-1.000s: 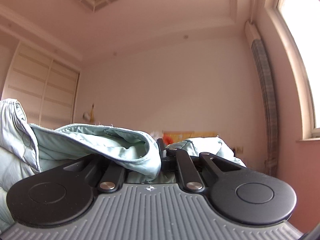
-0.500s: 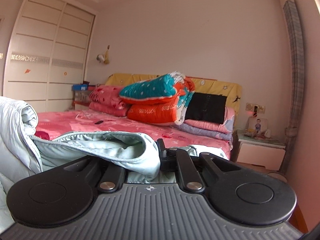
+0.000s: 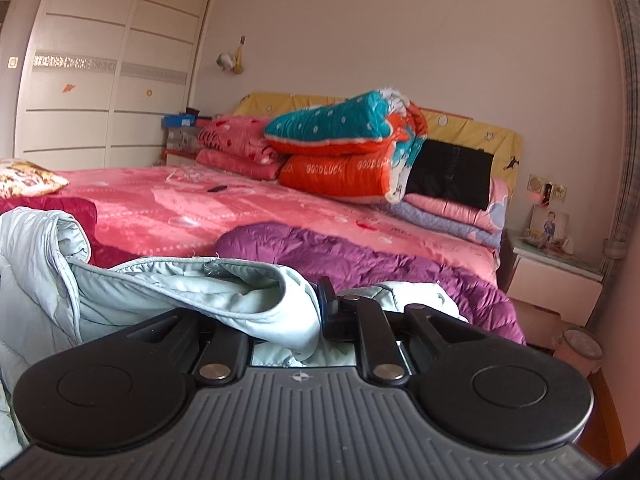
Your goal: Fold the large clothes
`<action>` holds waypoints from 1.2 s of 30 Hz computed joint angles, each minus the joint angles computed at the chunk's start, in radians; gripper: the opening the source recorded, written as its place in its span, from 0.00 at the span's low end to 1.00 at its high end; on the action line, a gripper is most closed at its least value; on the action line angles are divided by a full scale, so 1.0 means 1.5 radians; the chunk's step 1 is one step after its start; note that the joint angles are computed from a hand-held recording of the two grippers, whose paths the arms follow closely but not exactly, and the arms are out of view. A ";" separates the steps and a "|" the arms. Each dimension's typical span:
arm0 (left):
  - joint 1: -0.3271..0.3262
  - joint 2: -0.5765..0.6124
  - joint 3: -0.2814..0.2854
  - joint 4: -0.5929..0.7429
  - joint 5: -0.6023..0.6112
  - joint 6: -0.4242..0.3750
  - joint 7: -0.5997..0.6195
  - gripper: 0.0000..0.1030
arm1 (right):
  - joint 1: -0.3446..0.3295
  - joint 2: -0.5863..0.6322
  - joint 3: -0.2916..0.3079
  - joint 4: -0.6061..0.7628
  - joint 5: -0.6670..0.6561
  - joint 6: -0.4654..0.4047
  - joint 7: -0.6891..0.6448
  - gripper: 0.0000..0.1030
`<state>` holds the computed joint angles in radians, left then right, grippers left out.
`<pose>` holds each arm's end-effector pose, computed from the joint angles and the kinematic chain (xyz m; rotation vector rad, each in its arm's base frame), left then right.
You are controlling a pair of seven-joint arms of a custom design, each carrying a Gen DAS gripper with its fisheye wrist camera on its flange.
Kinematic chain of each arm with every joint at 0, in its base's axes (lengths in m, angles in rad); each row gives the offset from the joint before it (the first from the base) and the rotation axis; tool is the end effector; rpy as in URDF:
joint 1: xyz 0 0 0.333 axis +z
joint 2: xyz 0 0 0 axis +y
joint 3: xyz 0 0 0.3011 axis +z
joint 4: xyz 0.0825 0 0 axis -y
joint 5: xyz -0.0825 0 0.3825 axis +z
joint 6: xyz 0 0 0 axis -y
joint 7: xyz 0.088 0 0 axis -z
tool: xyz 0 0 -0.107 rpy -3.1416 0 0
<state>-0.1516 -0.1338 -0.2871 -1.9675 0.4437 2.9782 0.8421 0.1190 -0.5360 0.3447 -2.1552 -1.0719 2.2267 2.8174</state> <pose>0.4955 -0.2771 0.6476 -1.4957 1.6956 -1.2952 0.3954 0.2090 0.6646 -1.2817 1.7720 -1.4531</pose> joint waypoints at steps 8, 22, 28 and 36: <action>0.004 0.016 -0.002 0.011 0.082 -0.042 -0.043 0.55 | 0.020 0.037 -0.013 -0.006 0.025 -0.011 -0.007 0.82; 0.036 -0.126 -0.020 -0.073 0.095 -0.121 0.018 0.88 | 0.045 -0.048 0.001 -0.053 0.099 -0.055 0.006 1.00; 0.046 -0.197 -0.013 -0.116 0.050 -0.157 0.043 0.88 | 0.061 -0.147 0.027 -0.112 0.178 -0.100 0.044 1.00; -0.079 -0.326 0.051 -0.215 -0.155 -0.199 0.224 0.89 | 0.096 -0.286 0.050 -0.205 0.302 -0.153 0.083 1.00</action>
<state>-0.2694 -0.6226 -0.2099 -2.2894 0.2106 2.6790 1.1775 0.2624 -0.9657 0.4193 -2.4626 -0.6185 1.9973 2.9412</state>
